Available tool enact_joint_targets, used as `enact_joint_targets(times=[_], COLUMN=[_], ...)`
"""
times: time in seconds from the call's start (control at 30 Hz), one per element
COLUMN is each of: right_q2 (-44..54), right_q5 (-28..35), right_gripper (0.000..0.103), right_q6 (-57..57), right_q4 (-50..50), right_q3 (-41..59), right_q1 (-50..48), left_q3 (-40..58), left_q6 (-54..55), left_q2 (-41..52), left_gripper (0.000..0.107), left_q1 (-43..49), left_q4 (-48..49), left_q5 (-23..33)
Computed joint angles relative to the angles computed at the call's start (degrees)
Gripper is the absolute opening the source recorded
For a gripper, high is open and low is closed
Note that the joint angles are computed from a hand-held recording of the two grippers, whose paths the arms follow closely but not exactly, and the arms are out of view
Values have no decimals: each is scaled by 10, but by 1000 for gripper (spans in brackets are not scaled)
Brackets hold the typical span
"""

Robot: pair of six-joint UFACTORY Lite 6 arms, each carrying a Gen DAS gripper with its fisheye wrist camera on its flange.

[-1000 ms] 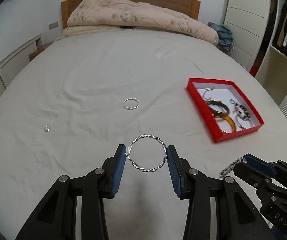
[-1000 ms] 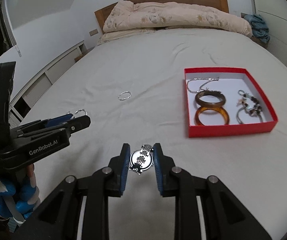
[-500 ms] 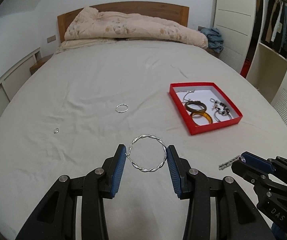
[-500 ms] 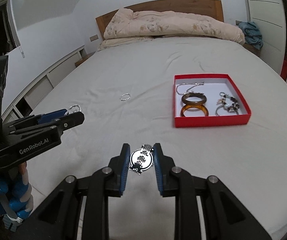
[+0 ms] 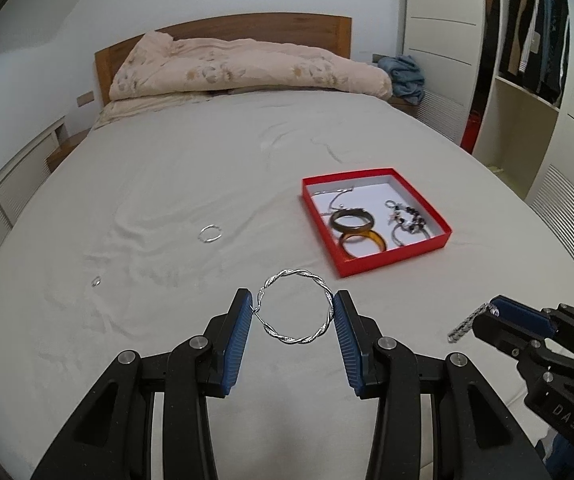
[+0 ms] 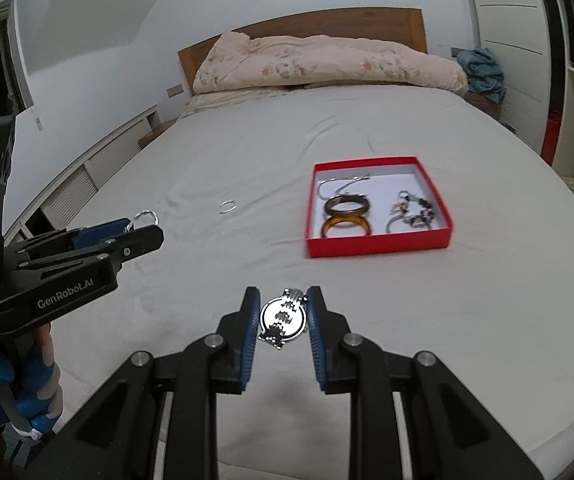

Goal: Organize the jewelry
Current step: 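Carry the watch and hoop into the red box and open both tools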

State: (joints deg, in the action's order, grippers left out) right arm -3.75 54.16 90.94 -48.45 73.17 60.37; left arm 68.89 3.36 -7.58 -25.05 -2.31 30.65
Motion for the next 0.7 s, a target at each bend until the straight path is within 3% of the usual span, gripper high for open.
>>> enact_joint_targets(times=[0.3, 0.7], right_q2=[-79, -62], right_q5=[0, -116], right_gripper=[22, 22], right_q6=[-55, -196], right_q4=[11, 59], right_q3=[-48, -27], right_q1=[-61, -240], left_q3=[83, 277], left_q6=[-81, -73], left_q2=[85, 264], left_gripper=[41, 41], left_q1=[-77, -103], left_q4=[77, 96], left_q5=[5, 29])
